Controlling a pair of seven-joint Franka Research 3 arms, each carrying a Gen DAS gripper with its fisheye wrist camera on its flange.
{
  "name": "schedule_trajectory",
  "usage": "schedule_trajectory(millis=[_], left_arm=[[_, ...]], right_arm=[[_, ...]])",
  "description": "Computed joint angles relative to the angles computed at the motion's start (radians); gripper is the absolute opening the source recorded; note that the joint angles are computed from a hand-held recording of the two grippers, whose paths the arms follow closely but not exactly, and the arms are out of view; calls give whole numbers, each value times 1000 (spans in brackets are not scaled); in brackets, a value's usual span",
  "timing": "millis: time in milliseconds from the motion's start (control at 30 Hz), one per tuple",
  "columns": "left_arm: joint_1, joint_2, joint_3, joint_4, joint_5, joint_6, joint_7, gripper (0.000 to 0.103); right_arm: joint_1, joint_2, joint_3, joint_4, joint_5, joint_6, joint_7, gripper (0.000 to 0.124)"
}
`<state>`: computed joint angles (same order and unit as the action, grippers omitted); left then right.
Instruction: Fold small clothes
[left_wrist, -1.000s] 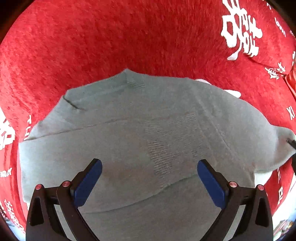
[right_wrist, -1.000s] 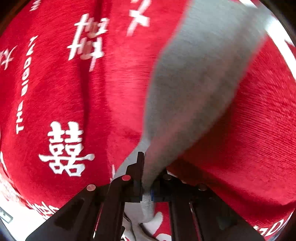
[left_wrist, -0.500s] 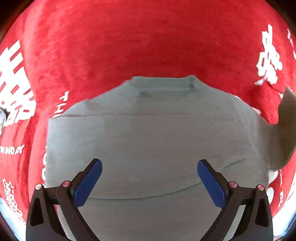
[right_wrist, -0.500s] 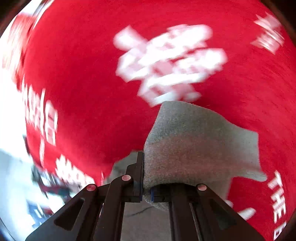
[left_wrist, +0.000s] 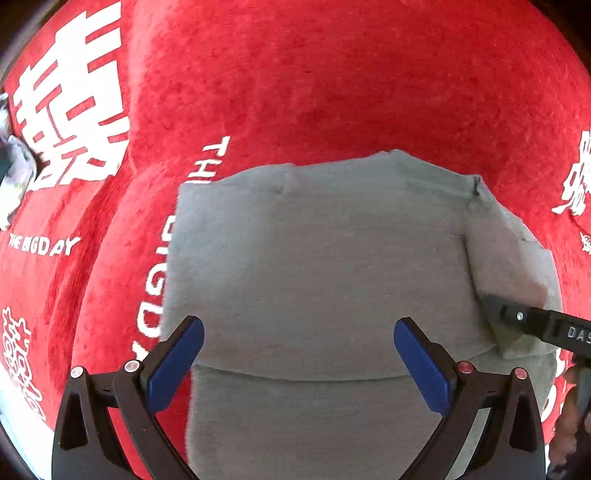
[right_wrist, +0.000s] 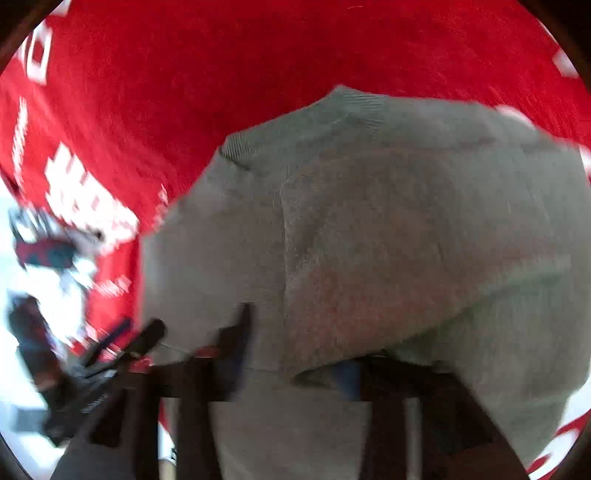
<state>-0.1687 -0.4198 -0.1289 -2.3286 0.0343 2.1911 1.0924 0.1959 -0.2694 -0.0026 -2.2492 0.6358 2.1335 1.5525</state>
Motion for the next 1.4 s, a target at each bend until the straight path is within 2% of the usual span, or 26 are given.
schedule_trajectory(millis=[100,133,167,200,233,300,400,533,600,667,733,867,1000,1033,1233,1267,1300,1333,1367,1400], left_arm=[[3,-26,28,-29,-28,15,30,103],[4,-32,34,-34,-38,18,37,103],[6,-39,44,-41,-53,22,46,103],[8,-42,49,-45,-64,24,52,103],[8,-50,61,-51,-85,29,62,103],[8,-70,80,-66,-129,44,78,103],[13,-93,100,-84,-174,58,100,103],[22,-116,125,-108,-228,74,126,103],[24,-119,132,-116,-251,78,134,103],[25,-115,138,-120,-277,79,138,103],[20,-106,146,-124,-316,82,145,103],[9,-79,136,-117,-355,89,166,103],[-8,-31,125,-87,-390,89,199,103],[-11,-15,120,-78,-397,93,209,103],[-5,81,78,-15,-395,90,217,102],[-1,88,71,-7,-386,88,212,98],[4,91,63,1,-369,84,202,81],[10,94,56,9,-348,76,195,45],[15,96,52,16,-327,62,189,27],[9,91,69,14,-361,54,213,6]], right_arm=[[-32,-52,0,-52,-10,79,103,61],[-41,-59,-1,-62,-20,97,132,54],[-47,-56,0,-60,-31,113,158,28],[-52,-51,4,-56,-50,126,185,14],[-51,-43,12,-44,-75,144,197,7],[-23,-16,24,3,-110,163,137,7],[34,18,48,68,-158,148,4,7],[107,74,91,124,-206,74,-128,11],[126,106,109,146,-246,21,-129,14],[138,109,116,143,-271,-11,-126,36],[145,79,108,114,-237,-15,-135,44],[118,-8,74,47,-196,-61,-94,44],[25,-110,9,-42,-177,-130,24,44],[-17,-145,-21,-76,-168,-141,64,44],[-138,-227,-67,-221,-39,0,276,45],[-143,-228,-72,-232,-18,24,285,42],[-144,-226,-77,-238,-1,48,284,33],[-145,-222,-76,-235,-4,60,278,6],[-140,-214,-66,-226,-11,68,278,6],[-135,-215,-70,-221,-15,70,256,6]])
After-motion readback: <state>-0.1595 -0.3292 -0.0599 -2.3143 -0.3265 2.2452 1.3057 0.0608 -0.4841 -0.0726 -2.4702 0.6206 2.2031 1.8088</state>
